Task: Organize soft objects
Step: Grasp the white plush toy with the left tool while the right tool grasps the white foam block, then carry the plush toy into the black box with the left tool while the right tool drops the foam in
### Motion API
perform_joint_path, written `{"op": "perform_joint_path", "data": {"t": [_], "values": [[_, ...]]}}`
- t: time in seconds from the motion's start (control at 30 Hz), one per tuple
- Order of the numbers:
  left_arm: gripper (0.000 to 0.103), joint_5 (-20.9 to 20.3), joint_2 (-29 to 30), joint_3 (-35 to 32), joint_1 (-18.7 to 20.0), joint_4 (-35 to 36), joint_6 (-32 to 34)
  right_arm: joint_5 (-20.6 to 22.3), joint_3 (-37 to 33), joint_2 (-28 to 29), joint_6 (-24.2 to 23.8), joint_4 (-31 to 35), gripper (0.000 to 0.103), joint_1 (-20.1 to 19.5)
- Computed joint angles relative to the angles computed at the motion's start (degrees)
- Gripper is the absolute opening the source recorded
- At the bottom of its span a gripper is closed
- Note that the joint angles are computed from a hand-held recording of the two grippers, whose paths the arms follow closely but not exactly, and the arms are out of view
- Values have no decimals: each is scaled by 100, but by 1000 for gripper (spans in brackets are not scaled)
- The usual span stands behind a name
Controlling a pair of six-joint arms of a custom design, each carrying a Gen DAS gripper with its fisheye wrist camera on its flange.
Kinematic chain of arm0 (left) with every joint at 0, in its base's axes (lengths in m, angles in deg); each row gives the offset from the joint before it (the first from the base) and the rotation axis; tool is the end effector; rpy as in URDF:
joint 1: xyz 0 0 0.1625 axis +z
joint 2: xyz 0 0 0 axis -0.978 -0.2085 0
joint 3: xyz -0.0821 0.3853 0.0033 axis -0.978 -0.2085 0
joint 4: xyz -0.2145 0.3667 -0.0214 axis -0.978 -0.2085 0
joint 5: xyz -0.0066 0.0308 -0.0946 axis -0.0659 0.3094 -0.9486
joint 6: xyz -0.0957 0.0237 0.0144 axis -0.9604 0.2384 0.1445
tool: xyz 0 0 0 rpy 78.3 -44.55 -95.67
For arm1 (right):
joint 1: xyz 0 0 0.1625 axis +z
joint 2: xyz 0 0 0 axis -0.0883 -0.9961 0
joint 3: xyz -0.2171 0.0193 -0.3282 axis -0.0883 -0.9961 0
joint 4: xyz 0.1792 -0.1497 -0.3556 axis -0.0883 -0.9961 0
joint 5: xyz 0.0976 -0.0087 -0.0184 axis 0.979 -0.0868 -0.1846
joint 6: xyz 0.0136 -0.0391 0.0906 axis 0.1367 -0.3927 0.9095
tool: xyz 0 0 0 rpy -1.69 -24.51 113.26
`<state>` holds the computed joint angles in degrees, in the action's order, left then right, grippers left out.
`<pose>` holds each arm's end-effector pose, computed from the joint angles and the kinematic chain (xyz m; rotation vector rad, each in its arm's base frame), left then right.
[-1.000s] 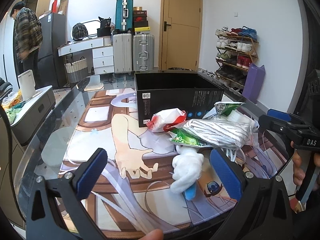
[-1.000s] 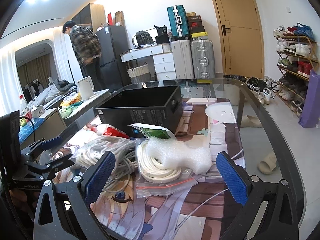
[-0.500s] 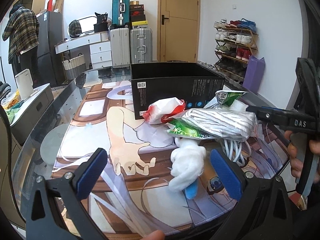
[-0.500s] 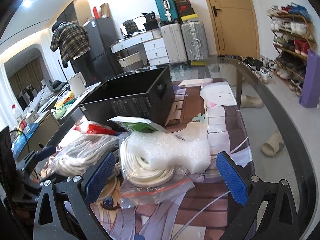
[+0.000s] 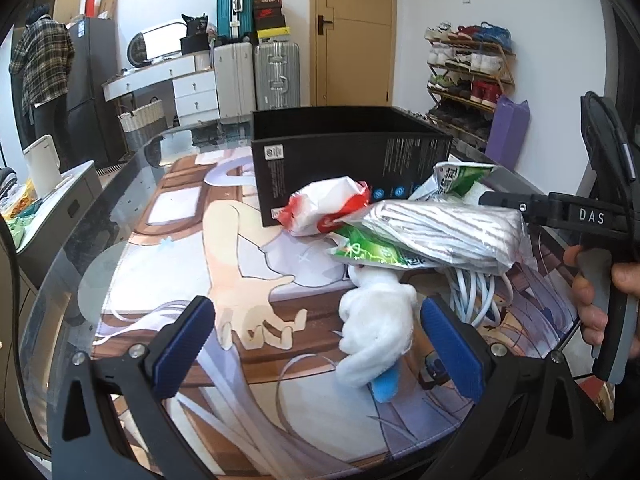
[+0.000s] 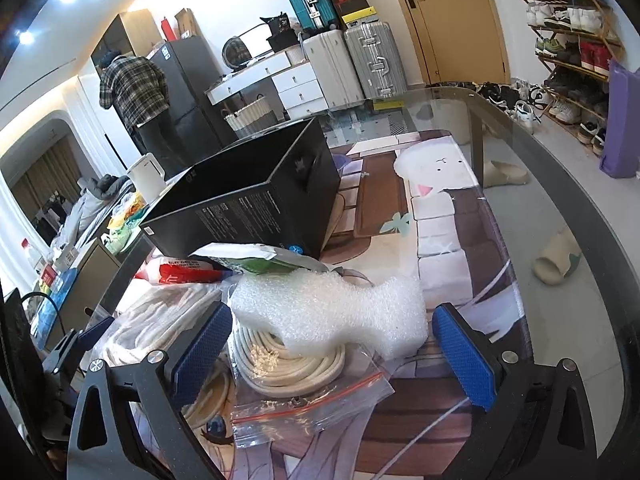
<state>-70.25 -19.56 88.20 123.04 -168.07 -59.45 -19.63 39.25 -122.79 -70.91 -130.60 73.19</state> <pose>-0.2899 -0.5824 -0.0996 0.7193 2.2912 -0.9292 -0.1070 -0.6365 0.2925 0.4550 -2.5722 0.9502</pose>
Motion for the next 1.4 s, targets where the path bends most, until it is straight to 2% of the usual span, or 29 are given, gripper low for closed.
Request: {"op": "perform_joint_path", "data": {"t": [0.07,0.17,0.27,0.33,0.37,0.4,0.43,0.47,0.67,0.9,1.4], "values": [[101,-161,-33,19,22,16,15,-14,47,-19,-96,-37,91,9],[88,-252,-52,15,31,107,32,94,131,-80,-274,-22,91,5],[72,-325,-61,7,44,268,9,144,207,-122,-415,-68,91,14],[56,-533,-96,29,73,317,-52,176,255,-160,-493,-61,91,17],[53,-603,-116,49,80,312,-63,177,280,-170,-516,-74,91,26],[45,-655,-130,68,77,292,-55,188,307,-184,-542,-79,91,32],[32,-701,-140,88,77,252,-13,194,314,-189,-559,-64,91,39],[30,-746,-147,113,78,211,27,205,317,-196,-576,-49,91,38],[27,-943,-275,300,55,-11,180,327,367,-255,-650,-87,91,11],[26,-944,-453,540,2,-363,325,551,486,-400,-752,-121,90,-15],[26,-493,-832,965,-46,-1183,496,827,822,-746,-1077,-296,90,67]]}}
